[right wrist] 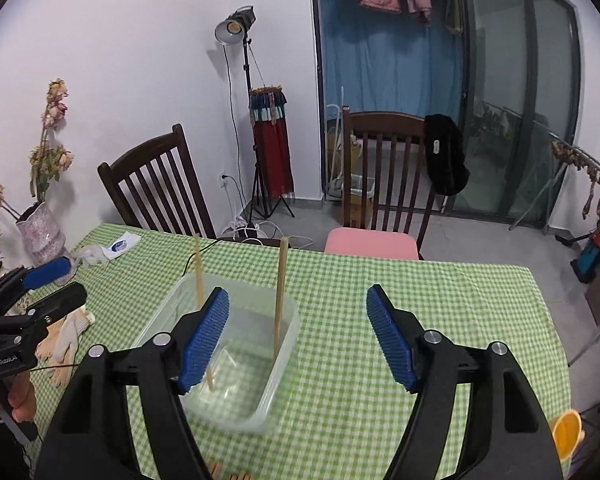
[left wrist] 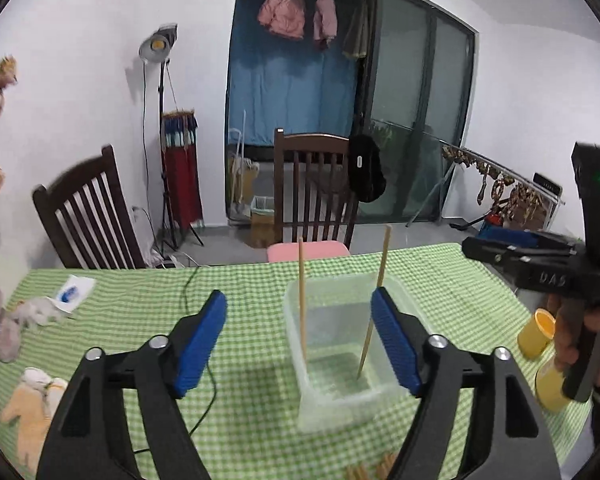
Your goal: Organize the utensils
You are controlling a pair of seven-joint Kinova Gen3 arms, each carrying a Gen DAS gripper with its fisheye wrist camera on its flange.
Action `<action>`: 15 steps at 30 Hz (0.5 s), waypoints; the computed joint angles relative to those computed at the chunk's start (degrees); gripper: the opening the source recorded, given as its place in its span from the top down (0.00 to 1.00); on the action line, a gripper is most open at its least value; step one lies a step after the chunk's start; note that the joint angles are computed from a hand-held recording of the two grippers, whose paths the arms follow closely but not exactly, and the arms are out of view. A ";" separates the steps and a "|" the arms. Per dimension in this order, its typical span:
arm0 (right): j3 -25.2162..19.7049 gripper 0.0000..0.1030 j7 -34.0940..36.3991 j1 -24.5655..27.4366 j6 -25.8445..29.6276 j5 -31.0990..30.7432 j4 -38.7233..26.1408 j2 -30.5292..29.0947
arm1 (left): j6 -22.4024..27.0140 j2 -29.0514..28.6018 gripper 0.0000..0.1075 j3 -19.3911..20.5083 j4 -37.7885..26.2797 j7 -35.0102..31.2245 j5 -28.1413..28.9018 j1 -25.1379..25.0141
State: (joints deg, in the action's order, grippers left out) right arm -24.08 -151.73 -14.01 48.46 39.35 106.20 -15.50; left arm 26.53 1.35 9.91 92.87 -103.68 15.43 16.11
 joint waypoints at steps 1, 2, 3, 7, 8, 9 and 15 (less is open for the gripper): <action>-1.74 0.29 -2.08 0.27 0.76 1.17 0.98 -1.06 | -0.91 -1.48 0.30 -0.10 1.68 -0.05 -0.11 -0.05; -3.09 0.28 -3.93 0.42 0.73 1.99 2.18 -2.29 | -1.64 -2.67 0.29 -0.19 2.96 0.82 -0.95 0.12; -4.17 0.28 -5.14 0.61 0.70 2.43 2.95 -3.05 | -2.91 -4.69 0.26 -0.29 5.25 1.28 -1.48 0.27; -10.68 0.25 -10.34 2.10 3.05 4.64 5.54 -5.59 | -8.10 -11.19 0.18 -1.01 13.40 2.68 -2.74 1.20; -11.86 0.24 -11.07 2.30 3.67 4.87 5.92 -6.05 | -8.81 -12.69 0.17 -1.16 15.08 3.00 -3.23 1.39; -13.35 0.23 -11.96 2.47 4.35 5.08 6.49 -6.70 | -9.56 -14.37 0.15 -0.75 16.93 3.77 -4.22 1.13; -22.57 0.18 -17.13 6.29 6.50 5.08 10.15 -11.48 | -13.40 -21.65 0.12 -0.41 25.05 7.71 -7.99 1.19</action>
